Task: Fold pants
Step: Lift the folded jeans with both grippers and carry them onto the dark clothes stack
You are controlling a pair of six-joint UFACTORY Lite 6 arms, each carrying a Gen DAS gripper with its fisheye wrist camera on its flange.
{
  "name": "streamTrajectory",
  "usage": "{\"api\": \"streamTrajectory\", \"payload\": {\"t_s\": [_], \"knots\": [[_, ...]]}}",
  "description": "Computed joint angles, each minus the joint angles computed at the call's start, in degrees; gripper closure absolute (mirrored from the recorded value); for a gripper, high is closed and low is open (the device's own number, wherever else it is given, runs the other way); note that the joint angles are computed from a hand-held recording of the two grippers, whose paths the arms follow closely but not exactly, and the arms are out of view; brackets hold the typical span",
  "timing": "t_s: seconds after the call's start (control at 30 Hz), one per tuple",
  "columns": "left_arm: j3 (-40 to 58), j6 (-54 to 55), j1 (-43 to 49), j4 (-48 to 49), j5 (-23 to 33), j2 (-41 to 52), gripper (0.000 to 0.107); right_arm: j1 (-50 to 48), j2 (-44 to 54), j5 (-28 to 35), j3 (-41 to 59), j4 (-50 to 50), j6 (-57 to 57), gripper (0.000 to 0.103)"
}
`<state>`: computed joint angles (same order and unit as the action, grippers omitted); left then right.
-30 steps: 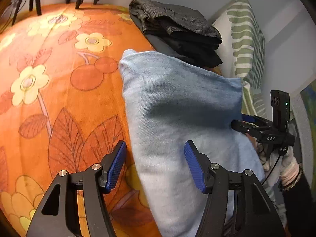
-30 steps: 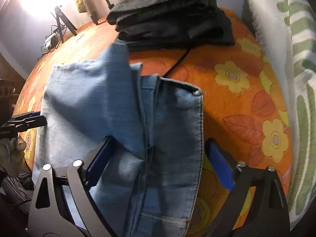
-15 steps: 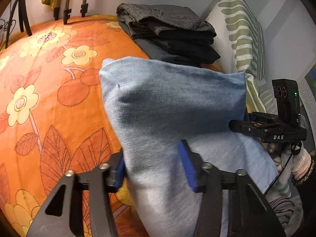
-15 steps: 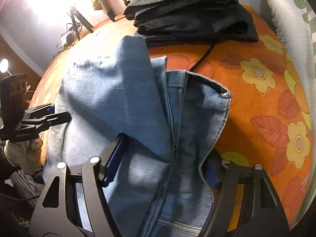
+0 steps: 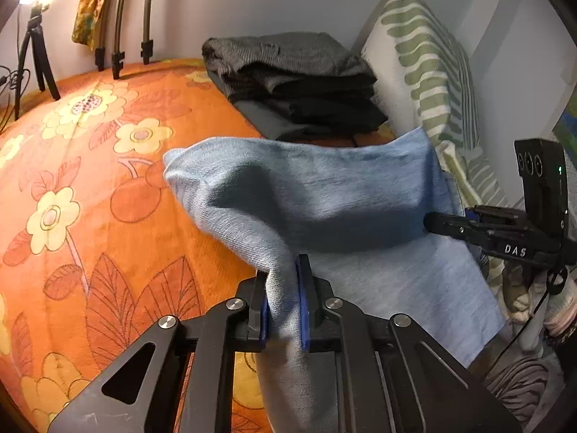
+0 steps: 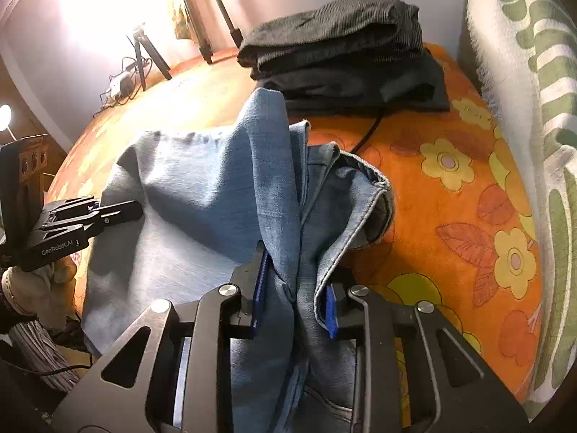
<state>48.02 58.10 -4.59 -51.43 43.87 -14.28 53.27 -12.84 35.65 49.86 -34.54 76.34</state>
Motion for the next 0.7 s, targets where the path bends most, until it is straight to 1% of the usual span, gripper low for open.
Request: {"api": "streamTrajectory", "payload": {"t_s": [0.03,0.13,0.3,0.33,0.43,0.57,0.7], "knots": [[0.07,0.13,0.12,-0.29,0.36,-0.59,0.096,0.68,-0.13,0.85,0.53,-0.62,0.56,0.078],[0.87,0.3,-0.03,-0.76,1.76,-2.87,0.097,4.37,-0.38,5.91,3.58,-3.69,3.16,0.078],[7.23,0.14,-0.39,-2.84,4.06,-4.04,0.098,10.14,-0.03,15.08,10.97,-10.0,6.9,0.079],[9.8,-0.24,-0.86,-2.93,4.27,-3.0,0.098,10.68,0.45,17.06,13.1,-11.28,6.75,0.079],[16.34,-1.08,-2.07,-3.44,4.07,0.97,0.098,9.75,2.11,20.48,19.31,-13.59,3.79,0.079],[28.49,-3.55,-4.32,-3.81,3.11,9.18,0.098,6.12,4.64,22.23,27.01,-15.45,-1.9,0.079],[43.55,-7.95,-7.28,-1.96,1.75,19.04,0.098,-2.24,9.64,20.49,37.97,-13.57,-13.07,0.08]]}}
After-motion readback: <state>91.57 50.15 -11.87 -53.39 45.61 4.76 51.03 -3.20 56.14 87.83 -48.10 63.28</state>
